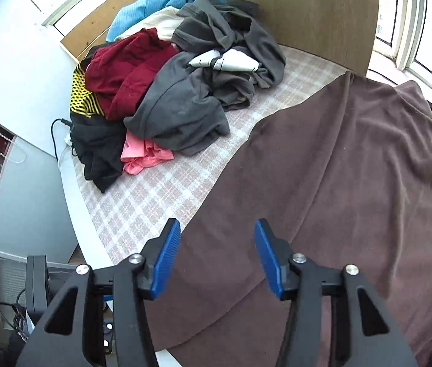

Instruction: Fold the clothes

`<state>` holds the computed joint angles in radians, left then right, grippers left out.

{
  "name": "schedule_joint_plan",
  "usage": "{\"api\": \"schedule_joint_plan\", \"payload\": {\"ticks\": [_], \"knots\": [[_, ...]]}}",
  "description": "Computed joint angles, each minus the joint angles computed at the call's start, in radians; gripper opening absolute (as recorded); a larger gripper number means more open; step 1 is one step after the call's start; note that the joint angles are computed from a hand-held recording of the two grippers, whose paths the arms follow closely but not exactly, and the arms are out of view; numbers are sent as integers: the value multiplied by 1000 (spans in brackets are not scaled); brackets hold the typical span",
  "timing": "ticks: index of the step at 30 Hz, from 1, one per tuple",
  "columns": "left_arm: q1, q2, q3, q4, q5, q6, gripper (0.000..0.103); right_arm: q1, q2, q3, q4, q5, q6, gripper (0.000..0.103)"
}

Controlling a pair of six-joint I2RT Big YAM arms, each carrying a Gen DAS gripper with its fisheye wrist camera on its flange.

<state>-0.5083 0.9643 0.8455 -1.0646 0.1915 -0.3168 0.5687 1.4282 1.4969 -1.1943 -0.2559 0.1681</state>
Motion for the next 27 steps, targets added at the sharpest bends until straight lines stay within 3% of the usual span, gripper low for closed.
{"api": "schedule_joint_plan", "payload": {"ticks": [3, 5, 6, 11, 16, 19, 21, 24, 27], "knots": [[-1, -2, -30, 62, 15, -33, 35, 5, 78, 76, 25, 59, 61, 54], [20, -20, -46, 79, 36, -36, 29, 19, 153, 133, 33, 100, 79, 54], [30, -29, -55, 86, 47, -38, 21, 28, 195, 167, 28, 121, 81, 54], [100, -66, -82, 105, 155, 6, 11, 63, 417, 375, -117, 164, 84, 50], [137, -67, -74, 97, 209, 93, 8, 94, 543, 525, -251, 362, 101, 48], [162, -65, -73, 93, 238, 131, 8, 96, 576, 550, -306, 409, 107, 31], [192, -69, -81, 98, 289, 143, 7, 92, 563, 530, -283, 392, 116, 30], [226, -69, -88, 91, 329, 178, 7, 87, 552, 509, -266, 386, 129, 9], [240, -69, -89, 75, 337, 212, 3, 75, 513, 453, -207, 350, 147, 6]]}}
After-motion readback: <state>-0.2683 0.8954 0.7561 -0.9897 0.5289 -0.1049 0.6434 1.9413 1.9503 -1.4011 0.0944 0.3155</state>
